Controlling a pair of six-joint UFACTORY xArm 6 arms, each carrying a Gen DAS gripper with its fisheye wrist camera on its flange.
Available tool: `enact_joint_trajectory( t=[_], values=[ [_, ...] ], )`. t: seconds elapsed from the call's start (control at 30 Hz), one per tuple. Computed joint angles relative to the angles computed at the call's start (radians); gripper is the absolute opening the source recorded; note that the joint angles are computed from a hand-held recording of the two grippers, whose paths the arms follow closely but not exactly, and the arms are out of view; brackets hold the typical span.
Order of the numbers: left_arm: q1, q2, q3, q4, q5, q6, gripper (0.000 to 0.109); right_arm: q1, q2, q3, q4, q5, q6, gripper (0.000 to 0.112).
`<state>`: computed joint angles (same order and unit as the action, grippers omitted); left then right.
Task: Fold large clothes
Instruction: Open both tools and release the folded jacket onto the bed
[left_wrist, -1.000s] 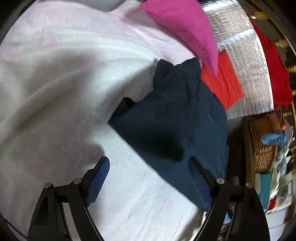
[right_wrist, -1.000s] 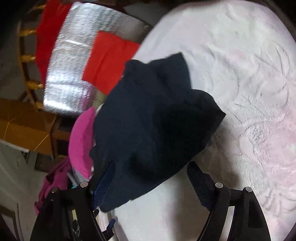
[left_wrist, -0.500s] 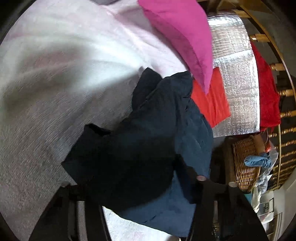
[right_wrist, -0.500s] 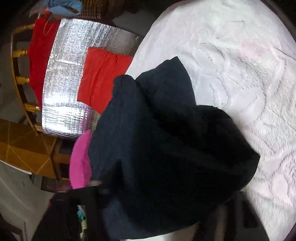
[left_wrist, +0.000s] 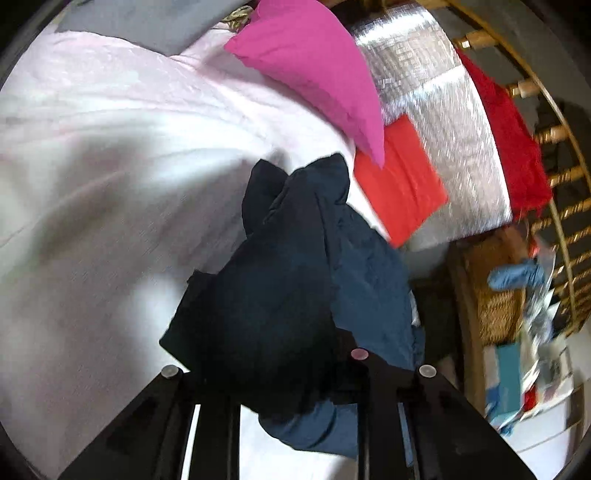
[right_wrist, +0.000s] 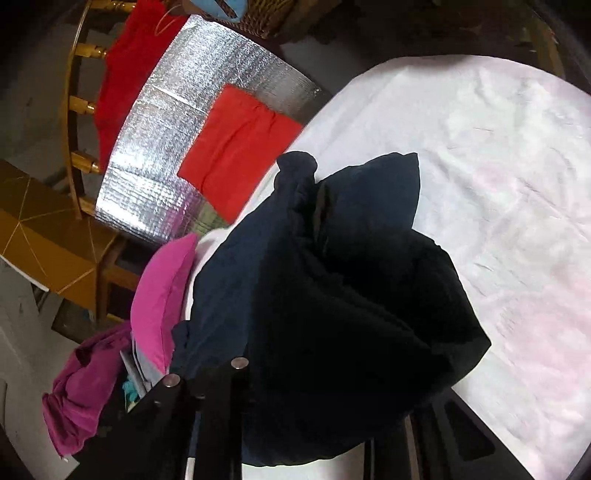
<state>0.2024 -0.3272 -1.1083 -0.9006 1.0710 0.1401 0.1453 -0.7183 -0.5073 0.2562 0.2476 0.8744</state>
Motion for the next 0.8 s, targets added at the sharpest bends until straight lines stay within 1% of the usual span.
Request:
enact_joint_trajectory(
  t=[0.07, 0.1, 0.13, 0.2, 0.23, 0.27, 0.33, 0.37, 0.4, 0.43, 0.47, 0.5, 0.53, 0.57, 0.6, 0.63, 0.67, 0.7, 0.73, 0.8],
  values=[
    [0.046, -0.066, 0.048, 0.039, 0.071, 0.008, 0.022, 0.012, -0.068, 0.046, 0.026, 0.045, 0.003, 0.024],
    [0.063, -0.091, 0.065, 0.055, 0.094, 0.009, 0.022, 0.027, -0.128, 0.087, 0.043, 0.074, 0.013, 0.024],
    [0.080, -0.112, 0.080, 0.067, 0.114, 0.012, 0.021, 0.038, -0.171, 0.112, 0.030, 0.096, 0.033, 0.024],
    [0.122, -0.172, 0.133, 0.086, 0.155, 0.042, 0.022, 0.066, -0.257, 0.158, -0.041, 0.136, 0.101, 0.024],
    [0.135, -0.184, 0.143, 0.098, 0.175, 0.049, 0.026, 0.081, -0.293, 0.175, -0.076, 0.165, 0.128, 0.024],
    [0.156, -0.190, 0.150, 0.118, 0.210, 0.048, 0.033, 0.089, -0.314, 0.185, -0.070, 0.194, 0.119, 0.025],
    [0.203, -0.178, 0.140, 0.112, 0.277, 0.061, 0.040, 0.087, -0.344, 0.196, 0.018, 0.240, 0.062, 0.030],
    [0.242, -0.164, 0.122, 0.106, 0.334, 0.067, 0.047, 0.077, -0.370, 0.196, 0.066, 0.286, 0.037, 0.035],
    [0.281, -0.149, 0.092, 0.119, 0.399, 0.069, 0.051, 0.060, -0.403, 0.188, 0.095, 0.352, 0.022, 0.041],
    [0.300, -0.140, 0.068, 0.124, 0.430, 0.069, 0.055, 0.043, -0.440, 0.180, 0.109, 0.411, 0.005, 0.045],
    [0.345, -0.139, 0.043, 0.118, 0.482, 0.098, 0.060, 0.023, -0.493, 0.175, 0.112, 0.481, -0.016, 0.052],
    [0.389, -0.142, 0.024, 0.113, 0.528, 0.127, 0.062, -0.001, -0.545, 0.160, 0.104, 0.562, -0.047, 0.056],
    [0.420, -0.136, -0.003, 0.104, 0.549, 0.141, 0.064, -0.032, -0.594, 0.140, 0.088, 0.641, -0.084, 0.056],
    [0.446, -0.133, -0.034, 0.083, 0.537, 0.153, 0.066, -0.075, -0.632, 0.114, 0.057, 0.705, -0.110, 0.061],
    [0.463, -0.137, -0.042, 0.074, 0.515, 0.171, 0.069, -0.103, -0.647, 0.100, 0.030, 0.726, -0.116, 0.072],
    [0.445, -0.131, -0.068, 0.067, 0.451, 0.180, 0.077, -0.149, -0.663, 0.087, -0.001, 0.728, -0.131, 0.078],
    [0.417, -0.125, -0.079, 0.064, 0.397, 0.178, 0.084, -0.189, -0.655, 0.078, 0.003, 0.709, -0.159, 0.085],
    [0.381, -0.100, -0.099, 0.057, 0.347, 0.171, 0.086, -0.232, -0.622, 0.068, 0.038, 0.680, -0.208, 0.086],
    [0.356, -0.070, -0.120, 0.053, 0.330, 0.155, 0.086, -0.270, -0.567, 0.058, 0.089, 0.651, -0.261, 0.086],
    [0.295, 0.040, -0.187, 0.031, 0.354, 0.095, 0.086, -0.305, -0.444, 0.047, 0.204, 0.588, -0.355, 0.086]
  ],
)
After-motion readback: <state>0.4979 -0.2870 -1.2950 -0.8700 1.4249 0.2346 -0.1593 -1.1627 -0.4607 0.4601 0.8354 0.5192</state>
